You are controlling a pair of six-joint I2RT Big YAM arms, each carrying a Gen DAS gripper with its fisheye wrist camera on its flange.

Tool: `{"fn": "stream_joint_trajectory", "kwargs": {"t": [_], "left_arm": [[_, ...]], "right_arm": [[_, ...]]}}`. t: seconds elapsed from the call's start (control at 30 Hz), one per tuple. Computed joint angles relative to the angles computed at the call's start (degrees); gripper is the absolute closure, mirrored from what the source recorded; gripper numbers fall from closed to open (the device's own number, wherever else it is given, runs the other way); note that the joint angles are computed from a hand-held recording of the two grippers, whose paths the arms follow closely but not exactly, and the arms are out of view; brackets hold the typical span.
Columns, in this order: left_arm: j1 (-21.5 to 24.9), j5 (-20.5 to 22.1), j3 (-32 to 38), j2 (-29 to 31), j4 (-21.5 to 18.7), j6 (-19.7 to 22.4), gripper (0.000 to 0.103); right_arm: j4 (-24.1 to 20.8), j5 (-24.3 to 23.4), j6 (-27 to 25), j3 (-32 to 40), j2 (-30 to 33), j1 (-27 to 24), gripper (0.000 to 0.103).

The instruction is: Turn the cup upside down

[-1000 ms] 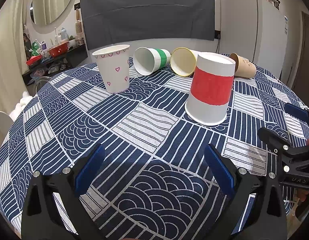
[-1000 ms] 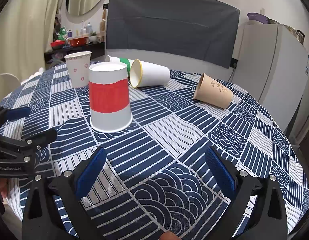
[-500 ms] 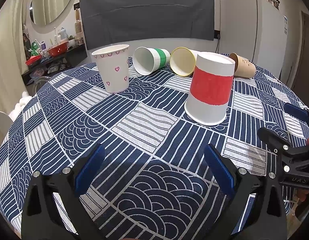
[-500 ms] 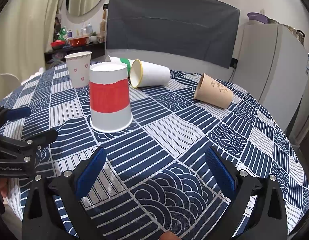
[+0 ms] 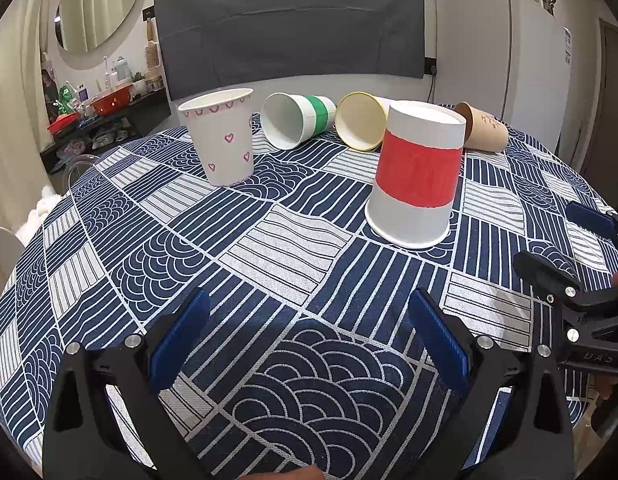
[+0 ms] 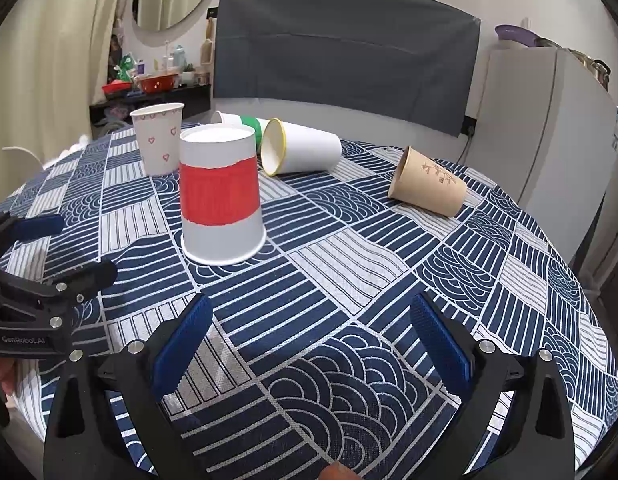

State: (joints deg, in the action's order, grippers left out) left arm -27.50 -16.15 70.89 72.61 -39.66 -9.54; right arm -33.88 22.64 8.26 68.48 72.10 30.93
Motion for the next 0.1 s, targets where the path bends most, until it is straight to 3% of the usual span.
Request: {"fn": "stream_joint_trajectory", "kwargs": {"t": [0.1], "left_arm": [[-0.1, -0.1, 0.0, 0.0, 0.0, 0.2, 0.006]], "right_arm": [[0.1, 0.1, -0.1, -0.1, 0.0, 0.1, 0.008]]}}
